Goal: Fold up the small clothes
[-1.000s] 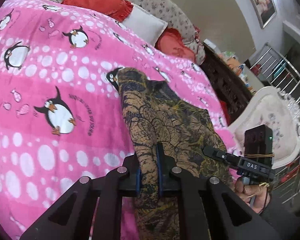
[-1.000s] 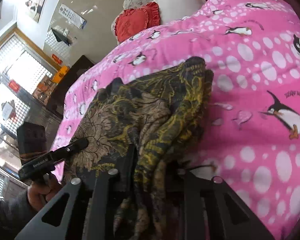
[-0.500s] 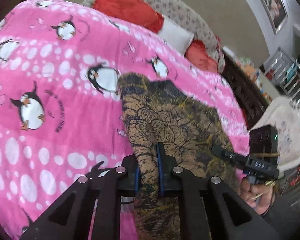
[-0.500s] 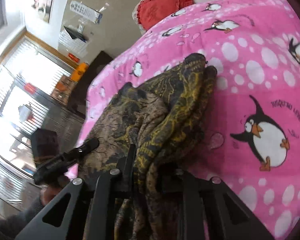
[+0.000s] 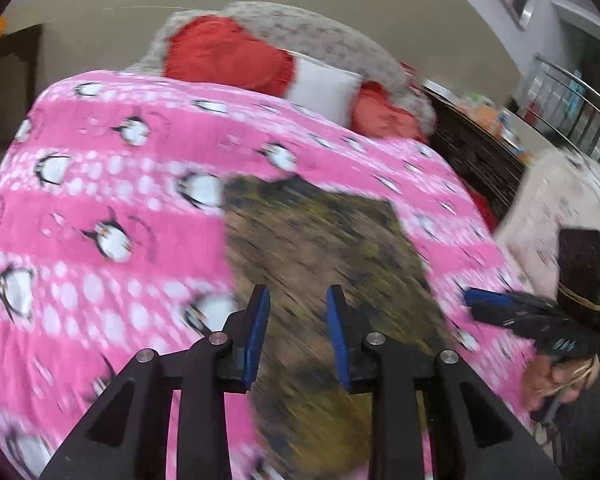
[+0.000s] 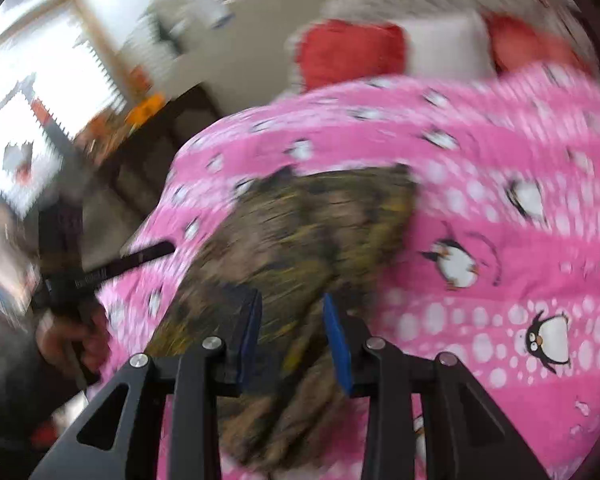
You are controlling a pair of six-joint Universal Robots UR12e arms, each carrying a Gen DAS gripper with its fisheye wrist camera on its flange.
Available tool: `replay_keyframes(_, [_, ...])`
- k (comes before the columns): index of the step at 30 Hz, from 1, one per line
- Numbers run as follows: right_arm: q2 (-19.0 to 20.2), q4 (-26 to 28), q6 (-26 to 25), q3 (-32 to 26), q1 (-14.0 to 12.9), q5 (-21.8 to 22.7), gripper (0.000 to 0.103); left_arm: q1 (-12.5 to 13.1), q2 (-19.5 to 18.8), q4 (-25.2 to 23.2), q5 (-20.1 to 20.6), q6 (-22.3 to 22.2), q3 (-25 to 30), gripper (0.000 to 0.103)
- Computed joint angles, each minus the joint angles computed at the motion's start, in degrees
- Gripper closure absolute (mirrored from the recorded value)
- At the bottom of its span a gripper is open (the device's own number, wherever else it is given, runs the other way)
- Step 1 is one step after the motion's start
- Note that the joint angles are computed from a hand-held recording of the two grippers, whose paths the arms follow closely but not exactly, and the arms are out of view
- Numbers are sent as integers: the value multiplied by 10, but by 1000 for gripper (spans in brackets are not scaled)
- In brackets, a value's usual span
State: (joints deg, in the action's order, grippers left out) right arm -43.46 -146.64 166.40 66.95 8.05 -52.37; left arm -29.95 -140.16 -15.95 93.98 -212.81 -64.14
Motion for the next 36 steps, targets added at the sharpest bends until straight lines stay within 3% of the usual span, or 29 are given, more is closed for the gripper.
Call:
replay_keyframes(3, [-22, 25, -82, 26, 22, -49, 69, -13, -2, -7, -4, 17, -1, 95])
replay_keyframes(4, [-25, 41, -101, 32, 28, -65, 75, -16, -7, -17, -6, 21, 4, 95])
replay_keyframes(6, [-22, 58, -106, 36, 41, -123, 84, -16, -17, -61, -22, 1, 11, 96])
replay_keyframes(7, [-20, 44, -102, 42, 43, -139, 84, -17, -22, -53, -12, 4, 10, 95])
replay_keyframes(8, [-20, 14, -91, 54, 41, -130, 84, -20, -24, -21, 1, 9, 2, 95])
replay_keyframes(11, [-21, -6, -68, 62, 41, -129, 80, -17, -24, 1, -9, -10, -6, 95])
replay_keyframes(15, [-24, -68, -77, 86, 46, -140, 71, -16, -24, 50, -11, -12, -25, 94])
replay_keyframes(18, [-23, -145, -65, 111, 46, -136, 70, -16, -23, 65, -14, -17, -30, 94])
replay_keyframes(22, [-23, -174, -64, 122, 45, -136, 70, -15, -25, 73, -21, -21, -29, 91])
replay_keyframes(27, [-22, -180, -62, 123, 43, -129, 70, -7, -30, 112, -75, -21, -29, 58])
replay_keyframes(29, [-22, -181, -63, 123, 43, -130, 70, -4, -33, 122, -95, -22, -27, 51])
replay_keyframes(32, [-22, -183, -64, 125, 43, -131, 70, -2, -38, 140, -104, -47, -24, 48])
replay_keyframes(36, [-23, -189, -65, 128, 43, -132, 70, 7, -52, 235, -135, -140, -33, 46])
